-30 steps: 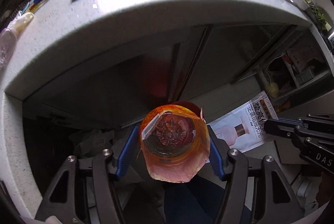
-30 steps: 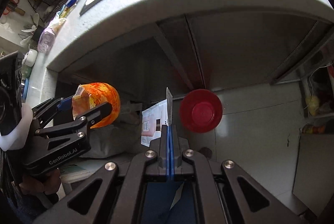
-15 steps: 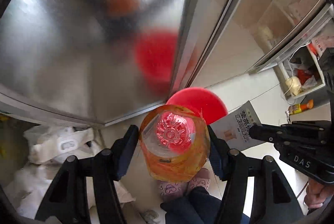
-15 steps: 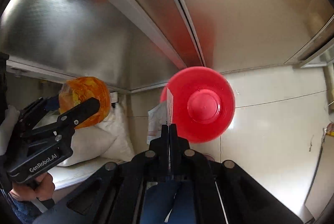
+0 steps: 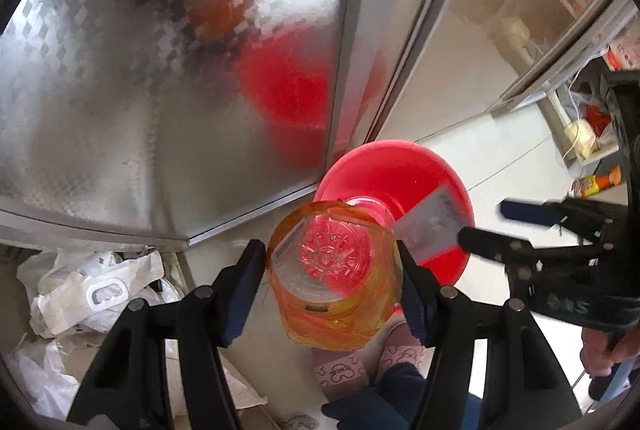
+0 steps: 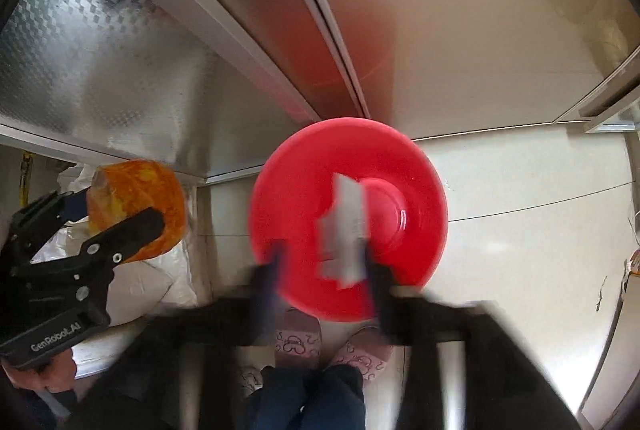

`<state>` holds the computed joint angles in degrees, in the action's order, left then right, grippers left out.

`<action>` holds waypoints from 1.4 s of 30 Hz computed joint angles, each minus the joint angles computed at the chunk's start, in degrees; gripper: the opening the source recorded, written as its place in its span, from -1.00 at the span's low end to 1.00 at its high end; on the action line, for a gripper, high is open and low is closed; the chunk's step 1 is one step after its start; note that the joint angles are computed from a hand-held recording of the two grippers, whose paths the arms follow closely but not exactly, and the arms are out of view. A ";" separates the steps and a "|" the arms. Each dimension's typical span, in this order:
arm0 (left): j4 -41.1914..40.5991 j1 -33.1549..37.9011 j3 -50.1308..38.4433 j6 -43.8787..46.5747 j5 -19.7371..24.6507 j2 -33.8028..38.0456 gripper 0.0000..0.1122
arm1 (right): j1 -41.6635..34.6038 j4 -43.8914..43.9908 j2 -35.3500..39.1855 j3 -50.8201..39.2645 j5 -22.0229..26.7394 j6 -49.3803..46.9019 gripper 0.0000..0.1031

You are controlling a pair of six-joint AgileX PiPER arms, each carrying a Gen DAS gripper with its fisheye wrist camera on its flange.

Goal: Collect trash
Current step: 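Open the right gripper over the red bucket while the left gripper drops the cup, then raise both grippers back up to the counter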

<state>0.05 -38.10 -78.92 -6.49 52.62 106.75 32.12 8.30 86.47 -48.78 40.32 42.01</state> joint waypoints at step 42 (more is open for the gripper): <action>-9.92 -4.25 -15.90 7.71 11.47 10.77 0.42 | -0.15 -13.08 -14.23 3.31 20.03 19.52 0.82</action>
